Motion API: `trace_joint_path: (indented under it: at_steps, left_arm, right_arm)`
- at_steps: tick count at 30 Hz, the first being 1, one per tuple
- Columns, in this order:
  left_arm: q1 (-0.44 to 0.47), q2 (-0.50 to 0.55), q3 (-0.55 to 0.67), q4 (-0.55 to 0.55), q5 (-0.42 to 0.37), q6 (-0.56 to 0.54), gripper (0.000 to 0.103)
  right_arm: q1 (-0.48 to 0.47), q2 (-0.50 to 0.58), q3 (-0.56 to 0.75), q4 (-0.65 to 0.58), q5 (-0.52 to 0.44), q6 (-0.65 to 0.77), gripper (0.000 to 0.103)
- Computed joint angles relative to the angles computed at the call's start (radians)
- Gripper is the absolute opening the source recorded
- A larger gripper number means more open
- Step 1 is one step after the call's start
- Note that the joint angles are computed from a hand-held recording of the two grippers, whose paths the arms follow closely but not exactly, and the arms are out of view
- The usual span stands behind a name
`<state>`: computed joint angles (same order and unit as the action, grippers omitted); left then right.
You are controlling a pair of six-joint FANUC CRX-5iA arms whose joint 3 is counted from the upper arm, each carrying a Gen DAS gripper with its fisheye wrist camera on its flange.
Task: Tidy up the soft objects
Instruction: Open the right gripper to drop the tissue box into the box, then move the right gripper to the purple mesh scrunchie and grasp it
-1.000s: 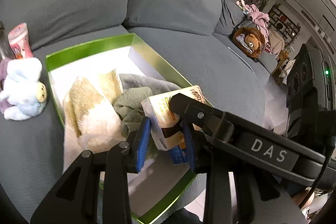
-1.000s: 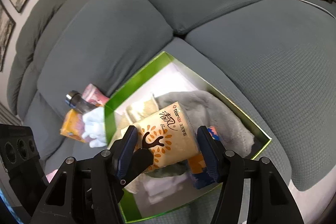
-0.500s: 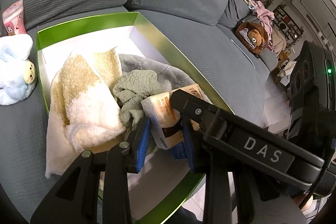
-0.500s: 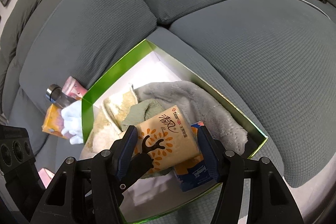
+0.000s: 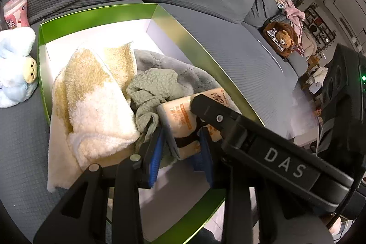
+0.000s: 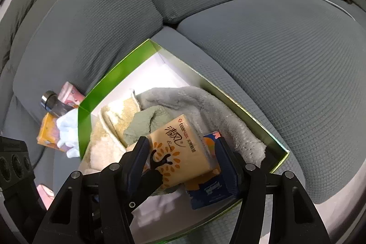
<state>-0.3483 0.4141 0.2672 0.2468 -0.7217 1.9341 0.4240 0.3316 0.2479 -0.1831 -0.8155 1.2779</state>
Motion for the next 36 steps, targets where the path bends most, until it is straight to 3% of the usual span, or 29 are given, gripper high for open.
trace_joint_path:
  at_steps: [5,8,10,11,14,15,17,20,22,23,26,28,30,34,36]
  left_arm:
    - [-0.005,-0.011,0.004,-0.027,-0.012,0.016,0.036]
    - [-0.006,-0.042,-0.019,-0.041,0.001,0.018,0.049]
    - [-0.014,-0.075,-0.022,-0.117,0.004,0.072,0.062]
    - [-0.016,-0.092,-0.032,-0.142,0.014,0.089,0.064]
    - [-0.007,-0.158,-0.084,-0.178,0.044,0.127,0.084]
    - [-0.002,-0.184,-0.109,-0.184,0.060,0.140,0.092]
    - [0.011,-0.245,-0.162,-0.222,0.085,0.177,0.093]
    - [0.005,-0.303,-0.165,-0.372,0.023,0.321,0.099]
    - [0.000,-0.354,-0.183,-0.484,-0.021,0.417,0.101]
    - [-0.003,-0.375,-0.193,-0.527,-0.044,0.451,0.101]
    - [-0.013,-0.444,-0.240,-0.670,-0.120,0.599,0.101]
    - [0.000,-0.501,-0.304,-0.720,-0.135,0.691,0.101]
    - [0.038,-0.556,-0.383,-0.733,-0.130,0.766,0.101]
    - [0.060,-0.593,-0.440,-0.832,-0.197,0.957,0.101]
    - [0.094,-0.600,-0.462,-0.799,-0.216,0.970,0.101]
  right_arm:
    - [0.006,-0.007,-0.009,0.018,0.006,-0.007,0.062]
    - [0.021,-0.038,-0.064,0.096,0.061,-0.073,0.067]
    - [0.029,-0.067,-0.110,0.144,0.117,-0.119,0.078]
    - [0.029,-0.079,-0.124,0.150,0.137,-0.126,0.080]
    - [0.032,-0.122,-0.169,0.149,0.203,-0.123,0.086]
    - [0.039,-0.137,-0.192,0.174,0.231,-0.135,0.087]
    - [0.066,-0.177,-0.269,0.297,0.315,-0.215,0.088]
    - [0.091,-0.229,-0.383,0.500,0.448,-0.371,0.093]
    - [0.101,-0.257,-0.429,0.558,0.513,-0.406,0.095]
    - [0.105,-0.263,-0.427,0.533,0.524,-0.377,0.095]
    - [0.123,-0.287,-0.382,0.304,0.520,-0.148,0.097]
    - [0.128,-0.285,-0.318,0.105,0.479,0.060,0.098]
    - [0.142,-0.275,-0.273,0.006,0.435,0.173,0.099]
    - [0.200,-0.240,-0.221,-0.008,0.357,0.189,0.099]
    - [0.237,-0.193,-0.168,0.004,0.286,0.168,0.099]
